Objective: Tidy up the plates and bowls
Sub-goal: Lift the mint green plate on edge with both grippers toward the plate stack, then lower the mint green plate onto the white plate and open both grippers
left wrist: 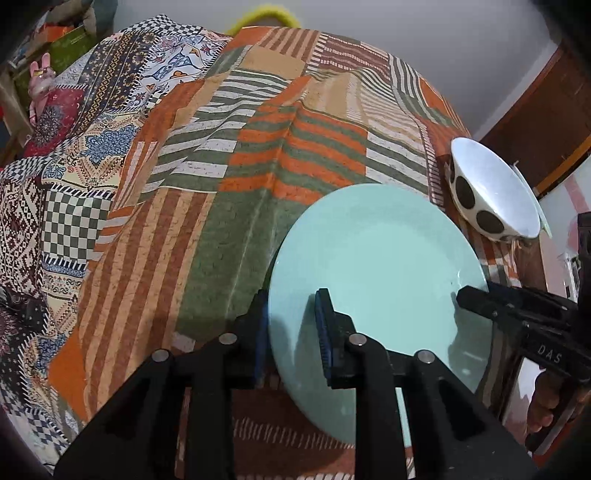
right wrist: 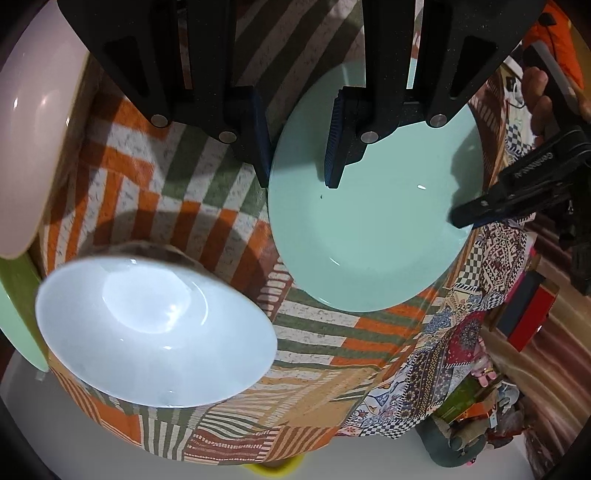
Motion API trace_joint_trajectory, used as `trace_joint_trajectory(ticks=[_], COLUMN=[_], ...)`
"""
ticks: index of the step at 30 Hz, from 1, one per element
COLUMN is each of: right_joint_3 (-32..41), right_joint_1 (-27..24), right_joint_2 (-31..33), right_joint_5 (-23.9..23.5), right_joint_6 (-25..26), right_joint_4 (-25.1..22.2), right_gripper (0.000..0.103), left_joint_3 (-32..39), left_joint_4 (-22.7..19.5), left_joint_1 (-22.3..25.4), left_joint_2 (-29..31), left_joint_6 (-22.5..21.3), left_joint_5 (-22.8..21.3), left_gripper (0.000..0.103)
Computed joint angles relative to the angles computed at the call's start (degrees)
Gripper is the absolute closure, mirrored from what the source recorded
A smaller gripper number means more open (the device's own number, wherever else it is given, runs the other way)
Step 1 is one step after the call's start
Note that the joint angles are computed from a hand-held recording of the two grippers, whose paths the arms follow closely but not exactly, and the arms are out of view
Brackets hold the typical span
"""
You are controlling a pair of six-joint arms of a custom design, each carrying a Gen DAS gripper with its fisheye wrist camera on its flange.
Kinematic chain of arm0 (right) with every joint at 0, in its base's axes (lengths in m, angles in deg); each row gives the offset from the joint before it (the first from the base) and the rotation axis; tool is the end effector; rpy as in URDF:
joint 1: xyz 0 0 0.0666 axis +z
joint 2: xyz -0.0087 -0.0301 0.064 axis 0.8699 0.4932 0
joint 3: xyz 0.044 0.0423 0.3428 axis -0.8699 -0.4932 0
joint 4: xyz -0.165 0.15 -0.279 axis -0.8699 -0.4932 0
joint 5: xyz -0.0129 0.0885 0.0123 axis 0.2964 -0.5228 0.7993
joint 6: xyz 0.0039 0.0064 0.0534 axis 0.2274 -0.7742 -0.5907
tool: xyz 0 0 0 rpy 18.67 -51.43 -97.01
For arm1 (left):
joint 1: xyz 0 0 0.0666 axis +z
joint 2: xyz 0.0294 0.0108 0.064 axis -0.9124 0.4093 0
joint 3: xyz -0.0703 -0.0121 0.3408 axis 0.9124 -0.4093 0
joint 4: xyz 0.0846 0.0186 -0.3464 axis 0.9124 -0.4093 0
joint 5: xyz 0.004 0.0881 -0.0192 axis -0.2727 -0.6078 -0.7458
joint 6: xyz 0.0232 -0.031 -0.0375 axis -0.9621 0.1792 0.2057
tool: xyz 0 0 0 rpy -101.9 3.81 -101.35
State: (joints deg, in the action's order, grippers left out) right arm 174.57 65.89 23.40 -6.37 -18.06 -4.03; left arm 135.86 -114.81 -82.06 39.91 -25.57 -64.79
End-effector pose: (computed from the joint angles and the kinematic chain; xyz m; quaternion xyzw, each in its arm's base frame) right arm 0.4982 0.0575 0.4920 -0.1071 0.9681 0.1473 0.1718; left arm 0.5773 -0.1730 0.4095 -0.0174 0.9654 -0.1369 0.2213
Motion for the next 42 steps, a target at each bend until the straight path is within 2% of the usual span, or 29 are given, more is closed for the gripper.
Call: trace_joint_trajectory(ticks=[6, 13, 30, 42], right_joint_3=[-0.7, -3.2, -6.2, -10.0], right_joint_1=[0.0, -0.9, -5.9, -11.2], right_joint_2=[-0.7, -3.7, -13.6, -20.0], right_joint_5=[0.7, -0.4, -6.0, -9.9], right_joint_6=[-0.1, -0.3, 0.6, 1.8], right_joint_4=[0.5, 1.6, 4.3, 4.5], right_gripper=[0.076, 0.076, 0.076, 0.076], left_joint_3=[-0.5, -4.7, -7.9, -6.0], left_joint_4=[-0.4, 1.0, 1.4, -0.1], left_joint_1=[-0.8, -3.1, -8.6, -14.2], left_joint_2=[-0.9, -6.0, -15.6, -18.1], left_joint_6=[-0.4, -1.9, 2.3, 3.8], left_joint_5=[-1.6, -5.6, -9.5, -12.4], left_gripper=[0.08, 0.08, 0.08, 0.08])
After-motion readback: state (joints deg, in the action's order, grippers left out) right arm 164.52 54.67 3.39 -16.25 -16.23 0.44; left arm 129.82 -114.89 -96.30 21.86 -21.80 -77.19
